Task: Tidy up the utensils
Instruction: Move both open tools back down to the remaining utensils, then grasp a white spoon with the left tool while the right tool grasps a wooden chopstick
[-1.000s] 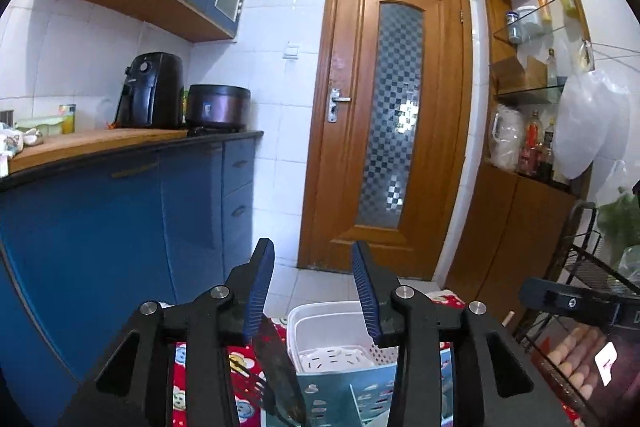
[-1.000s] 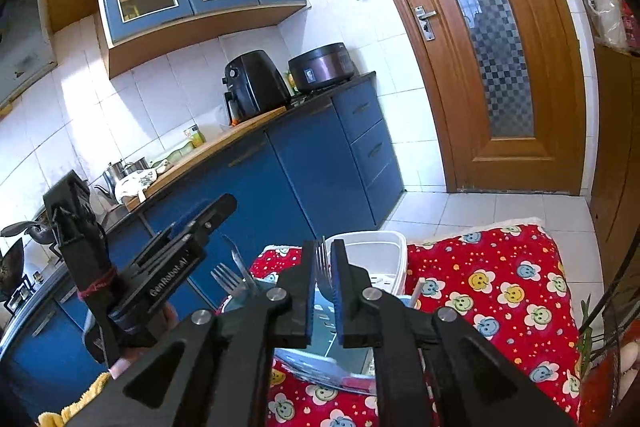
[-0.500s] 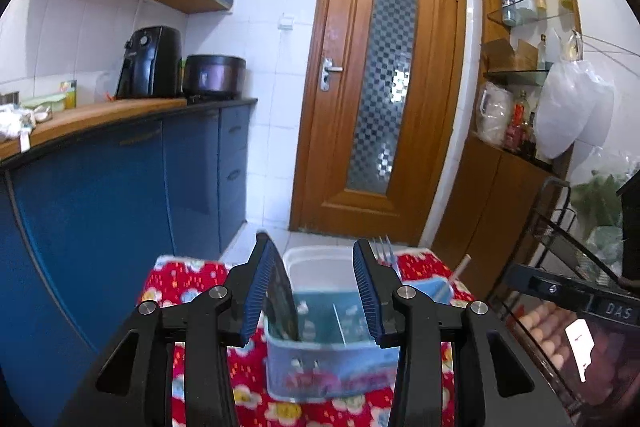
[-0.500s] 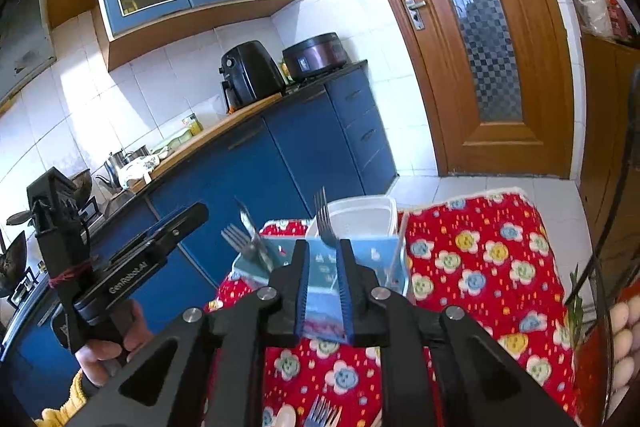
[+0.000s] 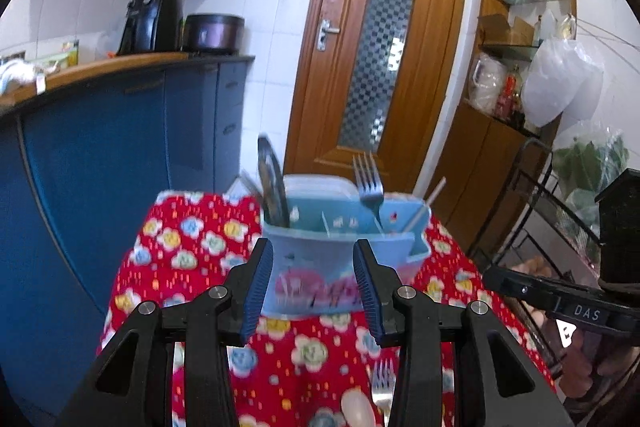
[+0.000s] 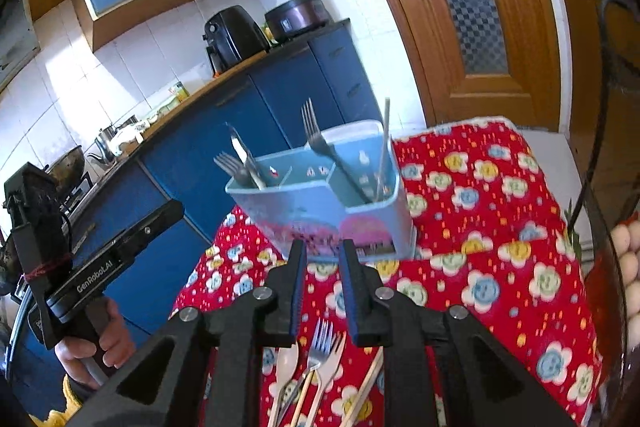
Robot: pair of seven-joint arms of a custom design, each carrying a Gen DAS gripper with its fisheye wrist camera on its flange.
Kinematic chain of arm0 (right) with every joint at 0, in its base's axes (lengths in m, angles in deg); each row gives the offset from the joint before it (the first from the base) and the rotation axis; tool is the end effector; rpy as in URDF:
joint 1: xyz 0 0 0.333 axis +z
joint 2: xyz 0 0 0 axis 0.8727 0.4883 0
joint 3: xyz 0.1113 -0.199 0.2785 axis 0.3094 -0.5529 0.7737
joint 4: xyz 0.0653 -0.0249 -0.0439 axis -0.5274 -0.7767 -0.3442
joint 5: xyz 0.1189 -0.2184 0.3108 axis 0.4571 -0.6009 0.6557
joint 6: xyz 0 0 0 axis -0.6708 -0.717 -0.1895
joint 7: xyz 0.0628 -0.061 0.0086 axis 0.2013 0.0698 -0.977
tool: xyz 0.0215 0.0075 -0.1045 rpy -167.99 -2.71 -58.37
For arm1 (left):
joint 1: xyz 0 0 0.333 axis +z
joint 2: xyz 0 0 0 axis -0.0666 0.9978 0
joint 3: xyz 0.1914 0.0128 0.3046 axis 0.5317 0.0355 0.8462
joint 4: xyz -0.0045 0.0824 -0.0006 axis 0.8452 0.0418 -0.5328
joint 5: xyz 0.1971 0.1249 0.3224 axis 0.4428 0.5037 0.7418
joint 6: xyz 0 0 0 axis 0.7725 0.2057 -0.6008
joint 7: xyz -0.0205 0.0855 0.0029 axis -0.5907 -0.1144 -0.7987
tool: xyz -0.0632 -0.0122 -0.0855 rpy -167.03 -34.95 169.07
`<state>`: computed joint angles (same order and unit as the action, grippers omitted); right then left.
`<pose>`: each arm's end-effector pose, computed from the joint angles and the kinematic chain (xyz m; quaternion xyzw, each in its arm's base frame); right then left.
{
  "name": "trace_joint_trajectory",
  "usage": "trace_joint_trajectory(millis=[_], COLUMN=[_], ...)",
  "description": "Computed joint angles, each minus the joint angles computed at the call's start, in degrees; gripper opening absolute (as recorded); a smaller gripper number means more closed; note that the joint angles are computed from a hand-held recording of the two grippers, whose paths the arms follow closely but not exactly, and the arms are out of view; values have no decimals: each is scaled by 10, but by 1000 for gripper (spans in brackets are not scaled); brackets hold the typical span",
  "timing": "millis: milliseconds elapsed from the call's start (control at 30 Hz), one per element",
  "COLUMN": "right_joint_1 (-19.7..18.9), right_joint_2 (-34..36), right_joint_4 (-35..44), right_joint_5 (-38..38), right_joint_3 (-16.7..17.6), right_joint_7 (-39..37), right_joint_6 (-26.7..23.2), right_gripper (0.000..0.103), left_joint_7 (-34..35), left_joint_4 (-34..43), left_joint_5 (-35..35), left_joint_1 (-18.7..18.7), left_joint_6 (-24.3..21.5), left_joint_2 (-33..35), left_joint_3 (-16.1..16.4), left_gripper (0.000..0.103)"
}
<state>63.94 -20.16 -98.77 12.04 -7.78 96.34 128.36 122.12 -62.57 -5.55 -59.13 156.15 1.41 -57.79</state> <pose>0.6188 0.2926 0.4893 -0.6413 0.6120 -0.1091 0.4498 0.6447 -0.4129 0.4924 -0.5717 0.6422 -0.4452 0.2502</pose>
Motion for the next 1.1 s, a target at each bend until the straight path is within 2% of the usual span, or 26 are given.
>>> trace_joint_trajectory(millis=[333, 500, 633, 833, 933, 1100], right_joint_1=[13, 30, 23, 40, 36, 21], right_joint_2=[-24, -27, -26, -27, -26, -24], right_joint_4=[-53, -68, -80, -91, -94, -98], right_joint_5=[36, 60, 87, 98, 104, 115], right_joint_3=[-8, -23, -12, -29, -25, -10], right_joint_7=[6, -2, -22, -24, -27, -37], right_joint_6=[-27, -42, -45, -43, -40, -37], right_gripper=[22, 22, 23, 26, 26, 27], left_joint_7=[-17, -12, -1, 46, 58, 78], left_joint_4=[-60, -69, -70, -61, -53, -29], left_joint_5=[22, 28, 24, -7, -21, -25], left_joint_1=[41, 93, 136, 207, 217, 224], left_joint_6=[-29, -43, -58, -80, -93, -127], left_joint_2=[-35, -37, -34, -21, -13, 5], left_joint_3=[-82, -155, -213, -307, -324, -339], left_gripper=[43, 43, 43, 43, 51, 52])
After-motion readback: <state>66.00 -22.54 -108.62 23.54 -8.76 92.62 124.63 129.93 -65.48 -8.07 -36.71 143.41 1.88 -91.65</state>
